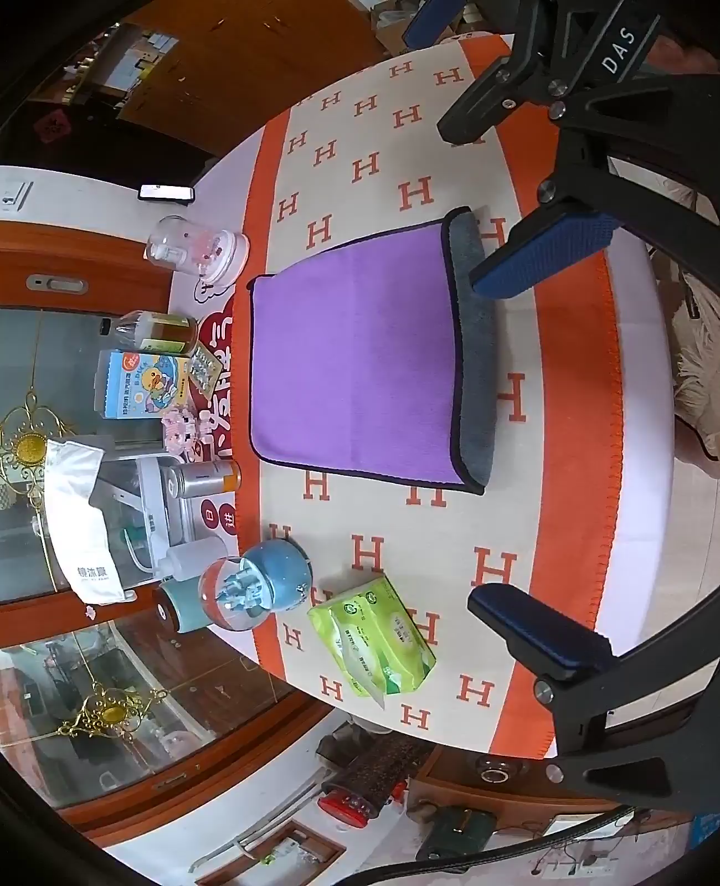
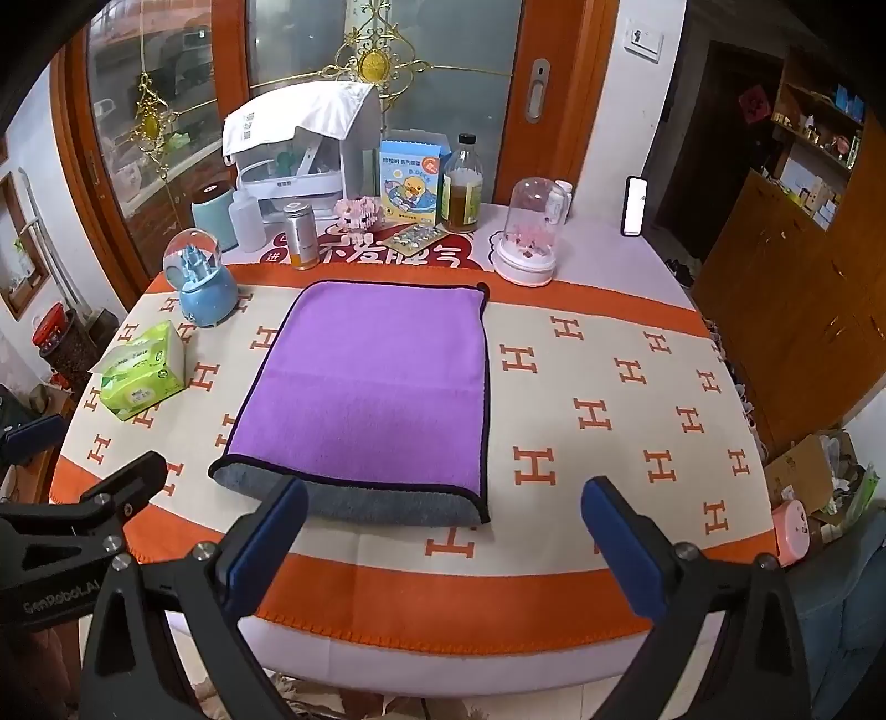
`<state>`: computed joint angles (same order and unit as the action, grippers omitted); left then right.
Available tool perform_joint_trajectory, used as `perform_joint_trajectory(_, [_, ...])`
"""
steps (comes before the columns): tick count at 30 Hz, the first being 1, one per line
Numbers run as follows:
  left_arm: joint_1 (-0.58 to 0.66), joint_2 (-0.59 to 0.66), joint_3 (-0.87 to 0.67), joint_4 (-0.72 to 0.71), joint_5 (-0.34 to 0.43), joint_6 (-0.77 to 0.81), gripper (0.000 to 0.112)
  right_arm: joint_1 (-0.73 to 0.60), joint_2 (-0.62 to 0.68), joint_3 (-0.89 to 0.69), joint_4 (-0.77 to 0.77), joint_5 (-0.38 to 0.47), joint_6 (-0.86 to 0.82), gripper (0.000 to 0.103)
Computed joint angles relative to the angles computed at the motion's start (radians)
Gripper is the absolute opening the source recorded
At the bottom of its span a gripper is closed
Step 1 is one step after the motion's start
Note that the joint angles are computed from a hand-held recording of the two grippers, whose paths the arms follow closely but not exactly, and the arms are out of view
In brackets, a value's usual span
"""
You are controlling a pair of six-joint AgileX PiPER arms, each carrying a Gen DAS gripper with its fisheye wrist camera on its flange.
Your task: Fold towel
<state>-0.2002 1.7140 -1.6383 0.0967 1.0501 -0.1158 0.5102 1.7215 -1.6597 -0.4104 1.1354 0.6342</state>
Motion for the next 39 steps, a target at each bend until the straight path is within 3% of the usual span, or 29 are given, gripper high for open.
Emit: perform_joint_trajectory(39, [-0.022,0.002,0.003,0.009,0.007,-0.002,0.102,0.005,-0.008,0.006,-0.001,0.008,0.013,0.100])
